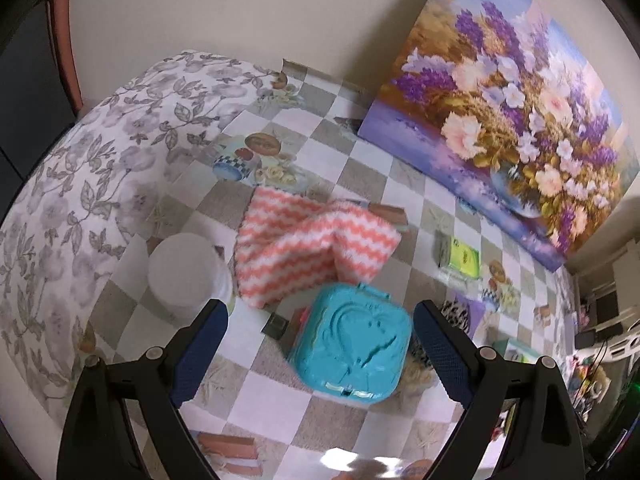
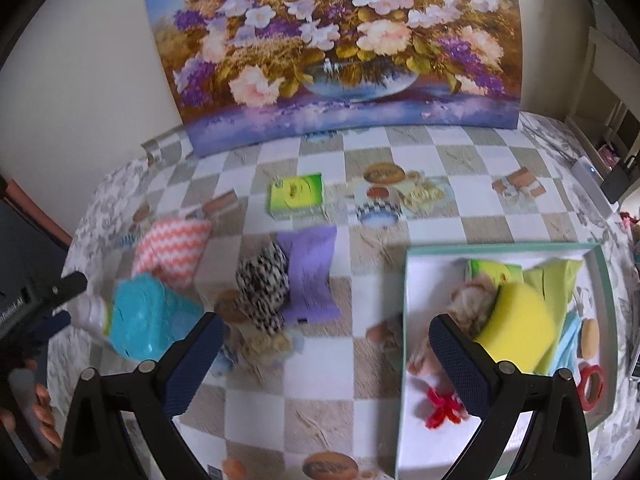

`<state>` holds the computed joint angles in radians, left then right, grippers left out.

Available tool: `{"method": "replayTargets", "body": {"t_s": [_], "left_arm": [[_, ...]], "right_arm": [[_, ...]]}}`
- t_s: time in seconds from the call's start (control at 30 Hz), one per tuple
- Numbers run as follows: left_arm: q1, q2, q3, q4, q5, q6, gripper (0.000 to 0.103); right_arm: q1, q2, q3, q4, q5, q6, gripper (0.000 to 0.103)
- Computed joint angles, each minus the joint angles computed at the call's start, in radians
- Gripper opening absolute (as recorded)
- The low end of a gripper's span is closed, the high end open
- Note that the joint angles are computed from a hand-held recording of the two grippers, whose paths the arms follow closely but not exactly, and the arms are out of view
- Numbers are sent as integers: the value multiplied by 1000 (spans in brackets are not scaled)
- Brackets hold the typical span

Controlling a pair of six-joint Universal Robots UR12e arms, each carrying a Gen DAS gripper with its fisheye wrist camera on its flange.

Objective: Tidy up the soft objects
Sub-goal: 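Move both open grippers back from the tray to the pile, then lower the right gripper onto the leopard-print scrunchie and grasp it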

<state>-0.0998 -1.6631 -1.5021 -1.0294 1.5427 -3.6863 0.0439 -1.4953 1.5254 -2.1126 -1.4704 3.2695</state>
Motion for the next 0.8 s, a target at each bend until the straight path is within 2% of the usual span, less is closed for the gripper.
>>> {"method": "replayTargets", "body": {"t_s": [0.13,0.2,0.27,0.53,0.63,0.8], "left_arm": [[2,-11,6,31,-1,-12,95],[2,-22,18,29,-2,-2,100],[3,-31,26,36,-10,16,101],[-1,-76,80,-22,11,93,101],[-10,-95,97,-34,48,115,100],[-12,-114,112,-53,29,130,100]], "right_arm": [[11,25,-29,-3,-9,6,103],[17,37,-39,-2,-6,-4,103],[22,49,-46,5,3,-20,103],[47,96,-72,50,5,-95,103],[50,107,-76,51,13,-118,98],[56,119,-80,42,34,-149,87]]}}
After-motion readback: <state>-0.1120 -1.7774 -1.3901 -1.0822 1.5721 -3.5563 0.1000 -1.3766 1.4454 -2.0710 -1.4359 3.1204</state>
